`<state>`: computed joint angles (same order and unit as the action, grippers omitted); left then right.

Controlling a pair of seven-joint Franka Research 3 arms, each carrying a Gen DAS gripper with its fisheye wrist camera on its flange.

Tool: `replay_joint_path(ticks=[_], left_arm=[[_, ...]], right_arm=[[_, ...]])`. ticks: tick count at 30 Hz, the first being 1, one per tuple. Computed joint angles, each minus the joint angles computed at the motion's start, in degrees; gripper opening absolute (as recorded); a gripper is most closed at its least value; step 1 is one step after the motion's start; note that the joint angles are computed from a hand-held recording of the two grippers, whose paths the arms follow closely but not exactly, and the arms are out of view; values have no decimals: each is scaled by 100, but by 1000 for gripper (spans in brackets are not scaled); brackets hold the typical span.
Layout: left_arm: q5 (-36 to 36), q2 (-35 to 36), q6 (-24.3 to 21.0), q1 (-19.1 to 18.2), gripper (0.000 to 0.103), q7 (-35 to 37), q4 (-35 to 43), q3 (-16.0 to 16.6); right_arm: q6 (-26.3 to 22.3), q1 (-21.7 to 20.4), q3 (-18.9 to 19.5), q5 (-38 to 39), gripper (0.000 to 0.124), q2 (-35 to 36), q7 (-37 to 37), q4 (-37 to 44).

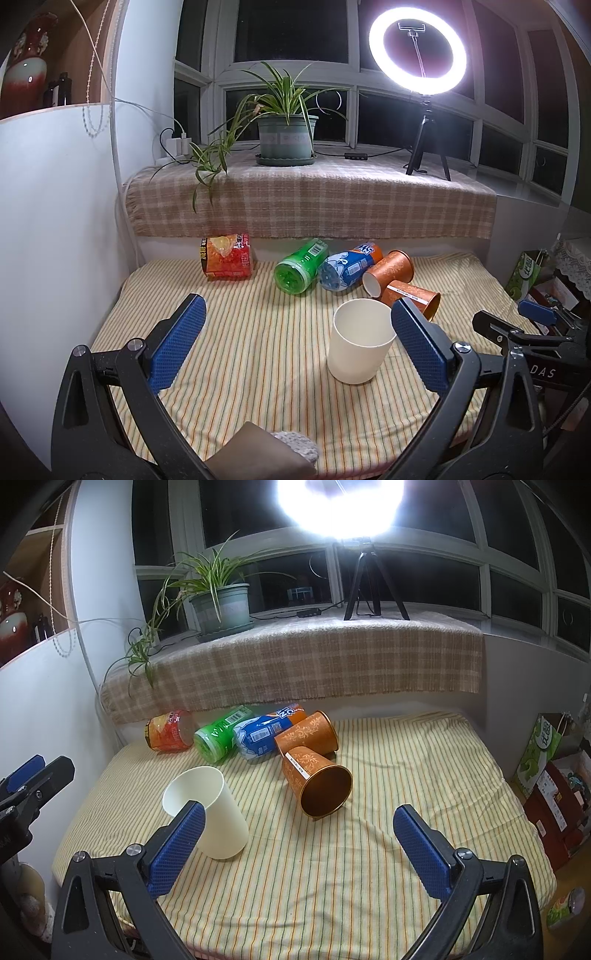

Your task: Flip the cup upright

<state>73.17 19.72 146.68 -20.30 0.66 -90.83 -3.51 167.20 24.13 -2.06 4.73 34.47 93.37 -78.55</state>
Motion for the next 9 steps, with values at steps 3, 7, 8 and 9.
replay_joint_path(ticks=[3, 7, 8, 9], left_arm=[[-22, 7, 8, 7, 102, 9, 4, 4], [103, -28, -8, 8, 103, -127, -53, 45], [119, -17, -36, 7, 103, -136, -47, 40], [125, -25, -83, 11, 103, -127, -55, 41]], right_arm=[[-27, 6, -9, -5, 103, 17, 5, 19], [-120, 2, 6, -12, 103, 77, 2, 97], [-138, -4, 17, -6, 103, 89, -3, 108], [-180, -3, 21, -4, 103, 126, 3, 167]])
